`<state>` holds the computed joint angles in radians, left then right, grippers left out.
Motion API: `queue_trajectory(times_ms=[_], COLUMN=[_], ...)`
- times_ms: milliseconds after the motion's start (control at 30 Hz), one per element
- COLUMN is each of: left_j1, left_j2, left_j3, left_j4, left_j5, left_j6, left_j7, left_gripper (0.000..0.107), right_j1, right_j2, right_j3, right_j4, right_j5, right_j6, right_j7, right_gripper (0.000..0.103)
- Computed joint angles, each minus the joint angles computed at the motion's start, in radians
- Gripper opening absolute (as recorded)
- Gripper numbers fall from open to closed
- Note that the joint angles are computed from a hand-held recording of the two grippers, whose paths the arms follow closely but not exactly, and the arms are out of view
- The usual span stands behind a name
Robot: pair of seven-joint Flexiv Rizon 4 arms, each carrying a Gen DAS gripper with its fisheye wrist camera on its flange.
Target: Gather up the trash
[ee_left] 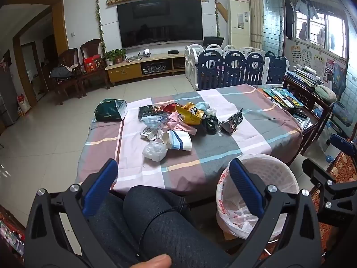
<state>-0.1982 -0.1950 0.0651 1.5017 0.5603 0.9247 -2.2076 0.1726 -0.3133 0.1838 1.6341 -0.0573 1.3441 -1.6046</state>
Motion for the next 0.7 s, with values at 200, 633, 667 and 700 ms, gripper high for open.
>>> queue_trajectory(times_ms=[200, 633, 667, 700], left_j1=[0.000, 0.002, 0.003, 0.003], left_j2=[0.000, 0.013, 0.012, 0.012], left_j3=[0.001, -0.003, -0.003, -0.003], left_j4=[0.001, 0.012, 0.012, 0.013], left_j5=[0.006, 0.016, 0.016, 0.016], left_j6=[0.005, 0.010, 0.012, 0.012], left_j7=[-0.009, -0.021, -0.021, -0.021], left_gripper=[0.100, 0.100, 0.100, 0.100], right_j1=[0.005, 0.010, 0.008, 0.007], right_j2=[0.000, 0.002, 0.001, 0.000], right_j3=[-0.005, -0.008, -0.007, -0.005], right_j4=[0.004, 0.009, 0.007, 0.007], right_j5=[-0.009, -0.017, -0.016, -0.015], right_j6=[0.006, 0.010, 0.009, 0.010], right_j7=[0.009, 0.018, 0.017, 0.014], right_gripper=[0.100, 0.100, 0.100, 0.100])
